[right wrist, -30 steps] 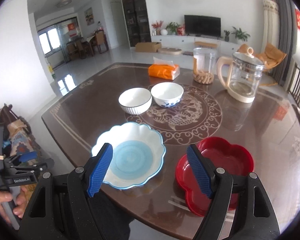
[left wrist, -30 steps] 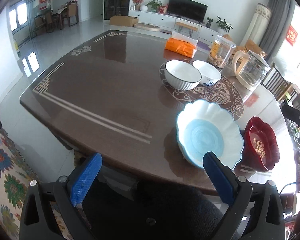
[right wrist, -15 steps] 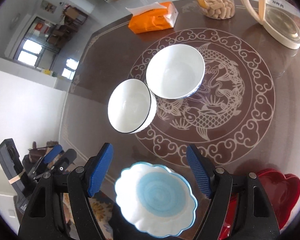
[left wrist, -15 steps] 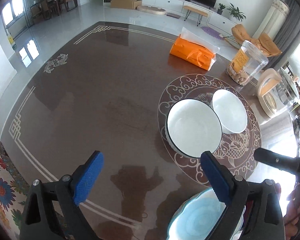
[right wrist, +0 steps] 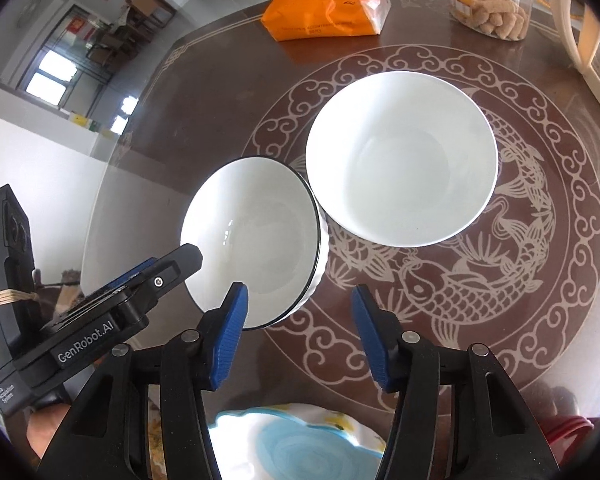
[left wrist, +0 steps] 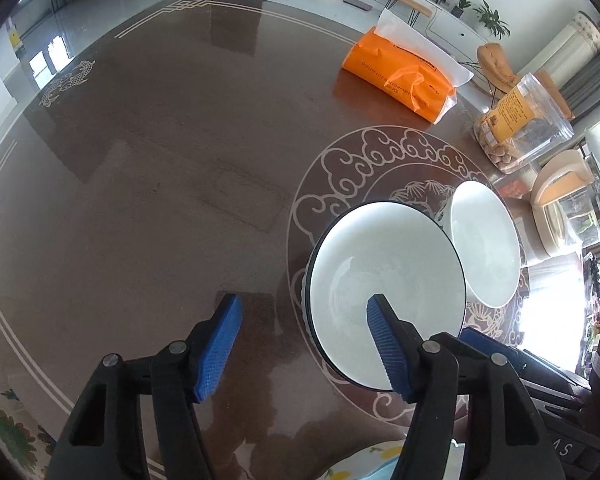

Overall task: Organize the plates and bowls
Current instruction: 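Grasp the black-rimmed bowl rim with the left tool while the right tool grasps it too, then lower the black-rimmed bowl into the scalloped bowl with both tools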

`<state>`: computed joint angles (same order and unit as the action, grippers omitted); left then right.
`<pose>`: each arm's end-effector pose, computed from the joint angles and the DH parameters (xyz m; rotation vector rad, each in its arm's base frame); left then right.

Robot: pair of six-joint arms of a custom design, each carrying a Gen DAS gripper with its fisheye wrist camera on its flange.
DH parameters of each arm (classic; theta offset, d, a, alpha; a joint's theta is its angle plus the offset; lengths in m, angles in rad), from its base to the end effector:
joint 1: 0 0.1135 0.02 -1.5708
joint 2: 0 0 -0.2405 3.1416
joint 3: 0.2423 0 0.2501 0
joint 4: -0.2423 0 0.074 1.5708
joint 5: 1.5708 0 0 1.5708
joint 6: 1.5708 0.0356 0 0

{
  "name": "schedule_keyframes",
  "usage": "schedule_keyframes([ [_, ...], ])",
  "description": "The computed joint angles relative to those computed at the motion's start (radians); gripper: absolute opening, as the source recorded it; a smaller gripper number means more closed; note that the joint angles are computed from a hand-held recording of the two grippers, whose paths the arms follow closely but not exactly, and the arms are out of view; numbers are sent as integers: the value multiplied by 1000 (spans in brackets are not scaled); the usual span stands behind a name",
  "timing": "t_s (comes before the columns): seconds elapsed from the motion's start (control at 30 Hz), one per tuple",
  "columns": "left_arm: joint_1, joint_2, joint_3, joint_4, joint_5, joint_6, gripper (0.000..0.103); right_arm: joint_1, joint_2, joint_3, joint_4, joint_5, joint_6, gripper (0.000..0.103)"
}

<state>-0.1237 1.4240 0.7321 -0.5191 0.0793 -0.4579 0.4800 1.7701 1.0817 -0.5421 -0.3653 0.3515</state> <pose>0.2464 -0.0335 0.1402 -0.4471 2.7728 -0.2532 0.2860 0.1632 0.1402 -0.2779 2.8868 0.6909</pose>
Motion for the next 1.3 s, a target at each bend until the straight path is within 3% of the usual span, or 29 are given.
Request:
schedule_keyframes([
  [0.07,-4,36,12,10,-9,7,54,4,25,10,5,4,0,58],
  [0.13,0,61,16,23,0,17,37,7,41,14,10,9,-2,55],
  [0.17,3,74,18,31,11,21,26,8,47,14,12,10,-4,50],
  [0.2,6,84,18,40,25,23,17,8,55,18,14,5,-5,37],
  [0.23,6,92,17,50,33,22,13,8,62,20,16,1,-7,30],
  [0.5,-31,5,-37,55,-11,5,10,29,32,0,30,42,-49,23],
  [0.73,-166,-335,-79,-161,-107,-54,13,28,-186,-120,-19,22,-75,21],
  [0.87,-334,-536,-83,-336,-179,-183,13,36,-397,-178,-143,23,-99,21],
  [1.03,-654,-693,-121,-488,-296,-477,14,42,-632,-255,-312,28,-124,21],
  [1.17,-916,-699,-182,-503,-388,-734,14,67,-759,-333,-393,46,-115,21],
  [1.3,-1035,-681,-260,-439,-386,-879,15,78,-814,-413,-400,62,-110,21],
])
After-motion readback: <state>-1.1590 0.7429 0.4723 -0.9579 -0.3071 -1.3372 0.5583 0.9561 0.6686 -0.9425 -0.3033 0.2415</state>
